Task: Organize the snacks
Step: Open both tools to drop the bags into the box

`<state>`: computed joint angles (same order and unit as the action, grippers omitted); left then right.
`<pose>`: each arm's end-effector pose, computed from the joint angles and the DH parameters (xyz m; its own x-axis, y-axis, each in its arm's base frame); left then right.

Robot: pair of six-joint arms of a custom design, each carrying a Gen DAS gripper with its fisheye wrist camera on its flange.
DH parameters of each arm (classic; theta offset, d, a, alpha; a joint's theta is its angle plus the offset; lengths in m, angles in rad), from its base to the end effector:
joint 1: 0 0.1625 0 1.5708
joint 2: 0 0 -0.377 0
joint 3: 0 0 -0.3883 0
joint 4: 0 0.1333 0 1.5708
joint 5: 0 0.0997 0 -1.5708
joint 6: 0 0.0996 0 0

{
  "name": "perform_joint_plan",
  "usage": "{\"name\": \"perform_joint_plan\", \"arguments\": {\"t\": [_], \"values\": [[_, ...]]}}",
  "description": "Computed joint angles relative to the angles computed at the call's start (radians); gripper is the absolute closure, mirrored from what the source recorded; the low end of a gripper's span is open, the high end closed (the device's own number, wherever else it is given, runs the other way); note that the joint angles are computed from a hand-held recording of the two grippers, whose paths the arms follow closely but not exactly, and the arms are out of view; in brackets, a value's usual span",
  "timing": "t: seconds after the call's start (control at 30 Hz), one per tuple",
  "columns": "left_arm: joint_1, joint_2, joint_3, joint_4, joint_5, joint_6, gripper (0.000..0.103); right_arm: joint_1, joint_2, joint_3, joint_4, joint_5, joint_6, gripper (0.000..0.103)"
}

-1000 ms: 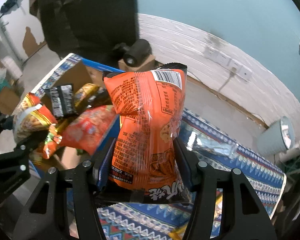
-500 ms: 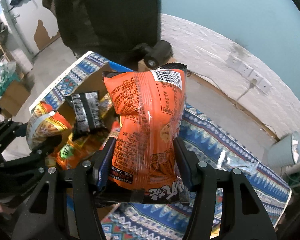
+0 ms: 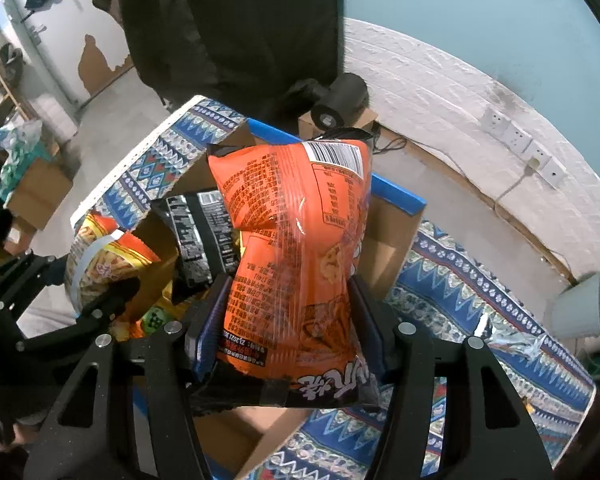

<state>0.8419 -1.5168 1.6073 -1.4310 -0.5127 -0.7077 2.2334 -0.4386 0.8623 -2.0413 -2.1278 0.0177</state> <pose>-0.1642 -0.5143 0.4335 -0.5989 -0.1111 -0.7931 0.3410 0.8607 -0.3781 0.5550 -0.5802 0.0832 -0.6952 -0.4887 0.5272 -0.6023 0.7963 -0.0561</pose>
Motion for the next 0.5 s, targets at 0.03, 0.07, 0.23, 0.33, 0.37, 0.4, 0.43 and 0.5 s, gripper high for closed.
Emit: {"name": "perform_joint_plan", "arguments": {"t": [0.03,0.07,0.23,0.33,0.37,0.4,0.43,0.5], "values": [[-0.001,0.002,-0.004,0.013,0.002,-0.012,0.058,0.000,-0.003,0.004,-0.007,0.007,0.006,0.043],[-0.001,0.004,-0.009,0.025,0.002,-0.021,0.057,-0.001,-0.005,0.003,-0.007,0.015,0.013,0.037],[-0.013,-0.002,0.004,0.015,0.012,-0.015,0.037,0.000,-0.023,0.025,-0.024,0.015,0.027,0.031],[-0.022,0.000,0.007,0.019,0.024,-0.007,0.030,-0.003,-0.043,0.051,-0.025,0.008,0.036,0.031],[-0.028,0.002,0.007,0.019,0.026,-0.003,0.029,-0.004,-0.051,0.062,-0.022,0.004,0.043,0.030],[-0.034,0.001,0.012,0.008,0.028,0.008,0.028,-0.005,-0.057,0.067,-0.019,0.000,0.048,0.030],[-0.038,0.001,0.015,0.002,0.029,0.015,0.027,-0.005,-0.064,0.073,-0.006,-0.012,0.062,0.030],[-0.049,0.001,0.020,-0.003,0.032,0.024,0.027,-0.007,-0.085,0.101,-0.014,-0.020,0.067,0.030]]}}
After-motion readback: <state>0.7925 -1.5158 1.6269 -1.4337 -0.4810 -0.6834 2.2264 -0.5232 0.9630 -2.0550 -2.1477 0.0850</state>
